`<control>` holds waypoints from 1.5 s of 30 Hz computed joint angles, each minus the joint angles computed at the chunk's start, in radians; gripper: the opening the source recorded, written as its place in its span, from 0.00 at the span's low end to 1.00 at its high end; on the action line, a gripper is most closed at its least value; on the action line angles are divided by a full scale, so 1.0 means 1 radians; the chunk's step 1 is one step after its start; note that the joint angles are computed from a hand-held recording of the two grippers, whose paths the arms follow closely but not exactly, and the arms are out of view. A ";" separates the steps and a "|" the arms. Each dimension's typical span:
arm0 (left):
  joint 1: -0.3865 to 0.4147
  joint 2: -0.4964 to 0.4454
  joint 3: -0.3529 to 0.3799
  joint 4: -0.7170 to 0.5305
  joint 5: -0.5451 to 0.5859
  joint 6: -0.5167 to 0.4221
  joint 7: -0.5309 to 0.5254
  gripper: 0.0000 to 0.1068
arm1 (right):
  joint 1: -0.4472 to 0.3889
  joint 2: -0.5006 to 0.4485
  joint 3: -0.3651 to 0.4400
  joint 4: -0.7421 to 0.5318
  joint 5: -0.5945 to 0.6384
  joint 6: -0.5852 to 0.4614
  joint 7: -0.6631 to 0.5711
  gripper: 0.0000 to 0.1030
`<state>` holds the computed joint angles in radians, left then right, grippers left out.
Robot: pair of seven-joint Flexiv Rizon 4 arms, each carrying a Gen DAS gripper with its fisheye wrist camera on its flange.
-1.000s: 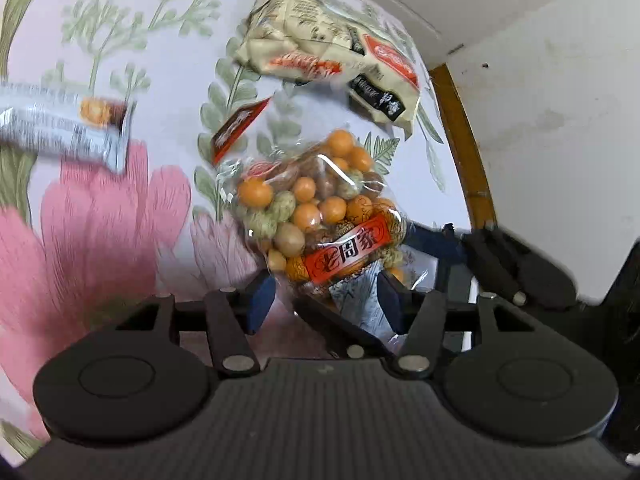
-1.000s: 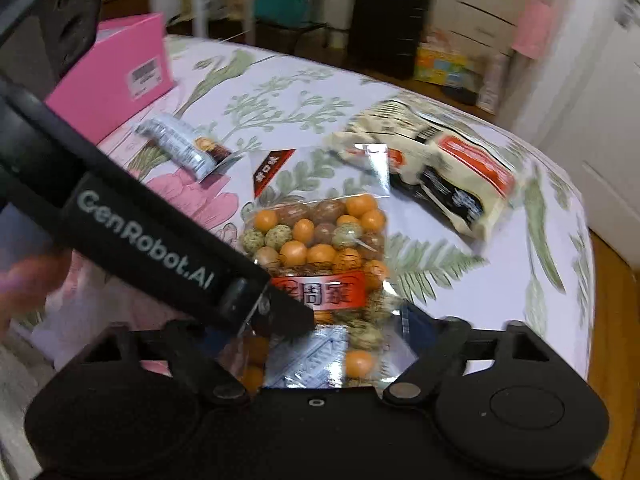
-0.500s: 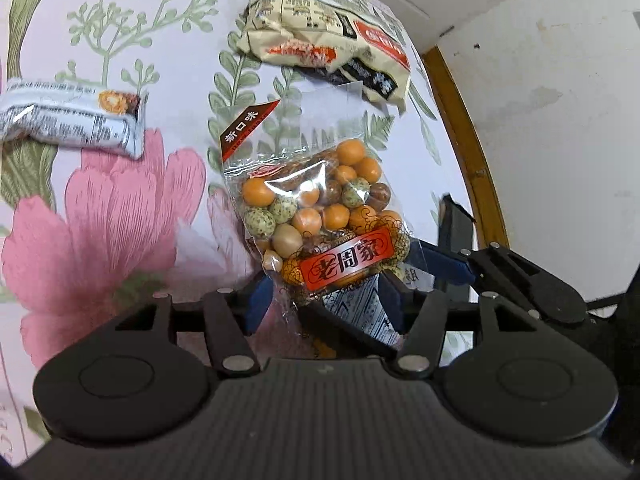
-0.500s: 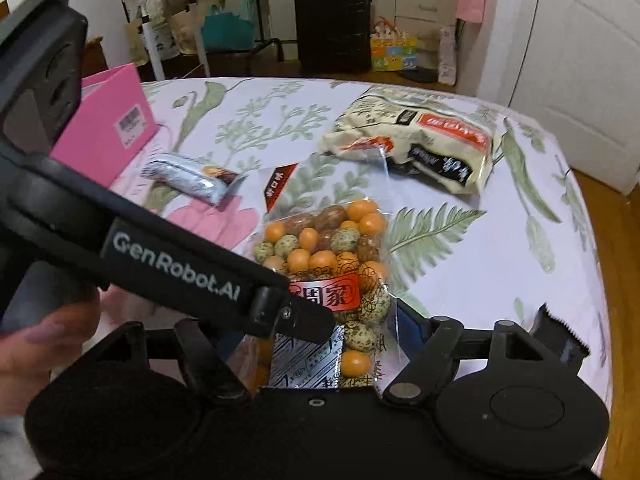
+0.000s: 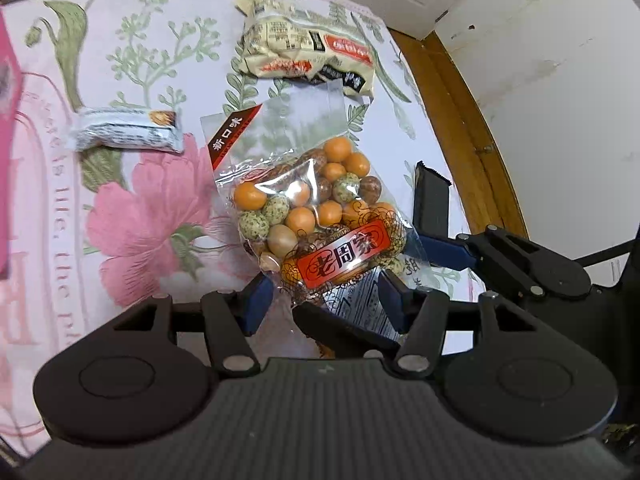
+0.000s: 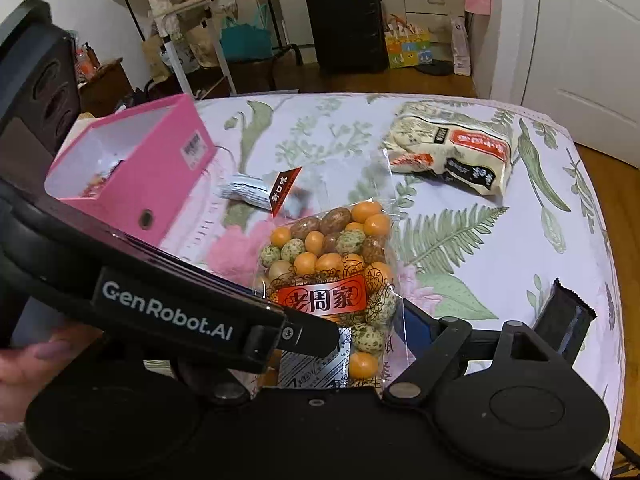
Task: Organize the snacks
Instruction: 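Lift the peanut bag and carry it over the pink box, then lower the peanut bag into the box and open the left gripper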
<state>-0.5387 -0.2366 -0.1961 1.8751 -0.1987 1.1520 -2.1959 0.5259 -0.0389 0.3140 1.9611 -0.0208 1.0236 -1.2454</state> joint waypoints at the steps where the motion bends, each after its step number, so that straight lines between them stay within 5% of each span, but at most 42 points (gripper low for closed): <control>1: -0.006 0.012 0.009 0.002 0.017 -0.010 -0.017 0.52 | 0.003 0.004 0.003 -0.002 -0.003 -0.004 0.009 0.84; 6: -0.021 0.085 0.048 0.062 0.118 0.041 -0.146 0.52 | 0.024 0.028 0.019 0.013 -0.017 0.034 0.013 0.83; 14: 0.025 0.240 0.057 0.080 0.443 -0.116 -0.400 0.52 | 0.062 -0.044 0.040 -0.070 0.097 0.128 -0.143 0.70; 28: 0.344 0.600 0.011 0.311 0.602 -0.119 -0.573 0.52 | 0.170 -0.396 0.089 -0.528 -0.032 0.108 -0.513 0.62; 34: 0.457 0.631 0.034 0.433 0.586 0.004 -0.581 0.52 | 0.216 -0.557 0.114 -0.743 -0.027 0.033 -0.661 0.62; 38: 0.516 0.606 0.005 0.476 0.580 0.043 -0.600 0.52 | 0.244 -0.602 0.098 -0.776 -0.030 0.038 -0.728 0.62; 45: 0.480 0.532 0.049 0.540 0.461 0.117 -0.561 0.52 | 0.260 -0.632 0.083 -0.769 -0.052 0.030 -0.848 0.62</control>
